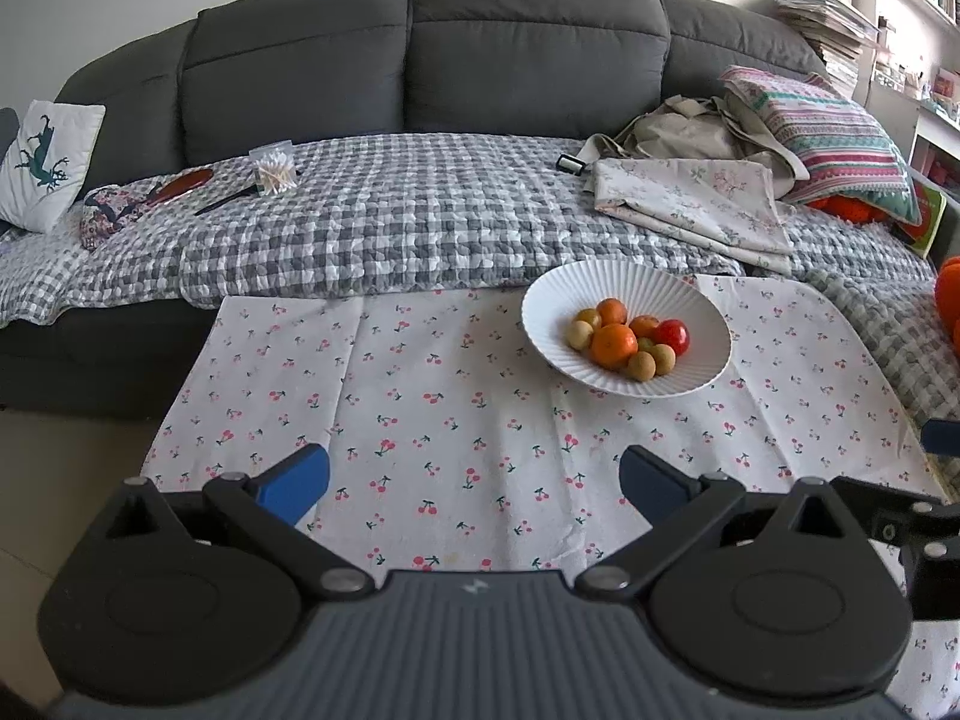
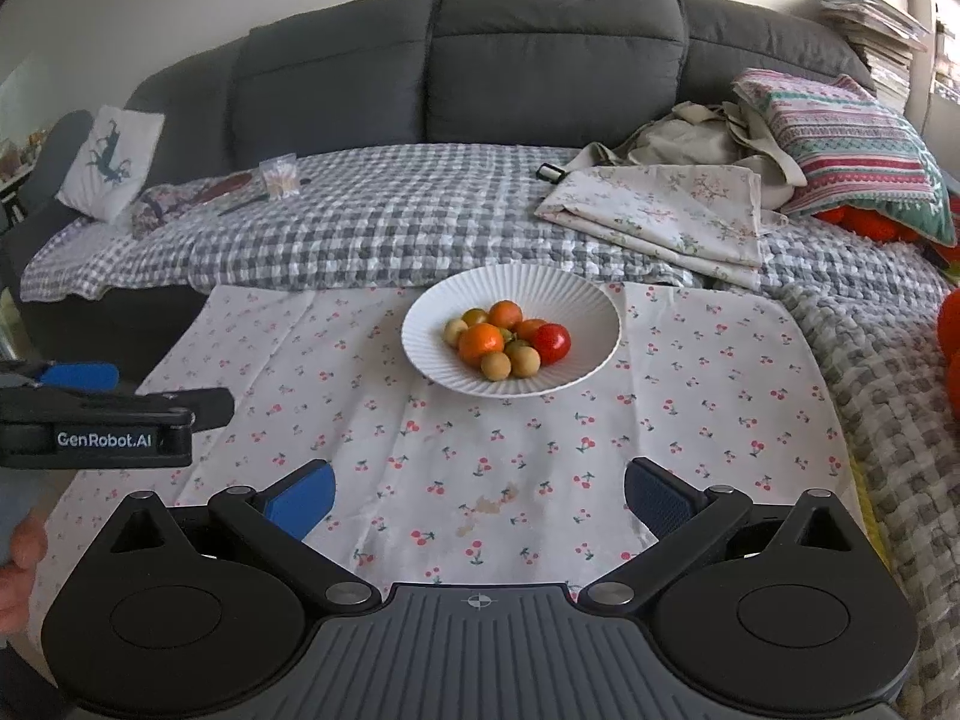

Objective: Organize fruits

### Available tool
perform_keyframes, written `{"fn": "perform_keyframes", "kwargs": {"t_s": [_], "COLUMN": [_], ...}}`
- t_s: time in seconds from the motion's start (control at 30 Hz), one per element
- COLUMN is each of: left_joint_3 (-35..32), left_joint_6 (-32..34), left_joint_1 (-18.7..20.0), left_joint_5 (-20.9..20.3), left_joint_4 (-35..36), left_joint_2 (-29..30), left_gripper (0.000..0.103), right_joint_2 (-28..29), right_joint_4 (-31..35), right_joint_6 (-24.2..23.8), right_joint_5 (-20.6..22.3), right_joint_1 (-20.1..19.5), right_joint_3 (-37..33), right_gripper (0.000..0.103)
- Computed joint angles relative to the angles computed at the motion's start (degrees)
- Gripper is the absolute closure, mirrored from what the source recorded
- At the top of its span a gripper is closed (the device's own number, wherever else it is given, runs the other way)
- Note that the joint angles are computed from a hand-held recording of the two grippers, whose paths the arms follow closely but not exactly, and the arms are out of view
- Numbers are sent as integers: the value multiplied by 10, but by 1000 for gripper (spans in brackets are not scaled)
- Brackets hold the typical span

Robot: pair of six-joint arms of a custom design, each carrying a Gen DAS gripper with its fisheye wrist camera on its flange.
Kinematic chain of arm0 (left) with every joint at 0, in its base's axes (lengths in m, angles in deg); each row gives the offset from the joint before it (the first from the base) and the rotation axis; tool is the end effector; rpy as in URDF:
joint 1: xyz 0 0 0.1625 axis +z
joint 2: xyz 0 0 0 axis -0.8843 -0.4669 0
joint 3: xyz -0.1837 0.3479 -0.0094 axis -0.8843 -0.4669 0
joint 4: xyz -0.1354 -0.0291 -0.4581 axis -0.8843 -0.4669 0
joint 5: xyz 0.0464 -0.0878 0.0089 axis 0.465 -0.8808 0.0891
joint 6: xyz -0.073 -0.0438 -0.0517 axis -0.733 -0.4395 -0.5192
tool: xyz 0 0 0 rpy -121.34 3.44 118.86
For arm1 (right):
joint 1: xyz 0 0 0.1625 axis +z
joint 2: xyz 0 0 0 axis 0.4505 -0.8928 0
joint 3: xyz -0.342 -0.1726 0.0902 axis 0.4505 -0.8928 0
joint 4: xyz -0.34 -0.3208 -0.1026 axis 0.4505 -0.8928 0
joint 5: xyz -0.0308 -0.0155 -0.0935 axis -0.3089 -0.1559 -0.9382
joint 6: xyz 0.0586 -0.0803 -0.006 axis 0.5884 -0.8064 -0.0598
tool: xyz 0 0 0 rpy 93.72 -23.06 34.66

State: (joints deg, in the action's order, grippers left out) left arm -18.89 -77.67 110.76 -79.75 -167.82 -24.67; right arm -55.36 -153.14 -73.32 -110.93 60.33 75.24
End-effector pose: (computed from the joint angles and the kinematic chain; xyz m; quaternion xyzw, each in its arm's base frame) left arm -0.3971 -0.7520 -0.0106 0.3246 0.8541 -0.2973 0.2769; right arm 0.0491 -0.6543 0.3312 0.0577 -0.8295 0.4216 0.3617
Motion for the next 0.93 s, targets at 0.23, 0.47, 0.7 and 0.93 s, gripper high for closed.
{"fn": "perform_keyframes", "kwargs": {"t_s": [0.23,0.47,0.7,0.93], "left_joint_3": [-1,3,7,5], "left_joint_6": [10,10,13,12], "left_joint_1": [-1,1,1,1], "left_joint_5": [-8,-21,-25,-27], "left_joint_4": [4,-3,-5,1], "left_joint_2": [2,-1,-4,-3], "left_gripper": [1,1,1,1], "right_joint_2": [0,1,2,2], "right_joint_4": [1,0,0,0], "right_joint_6": [3,4,4,5], "right_joint_5": [2,1,0,0], "right_joint_1": [-2,-2,-1,-1], "right_joint_3": [-1,-1,-1,-1], "right_gripper": [0,0,0,0]}}
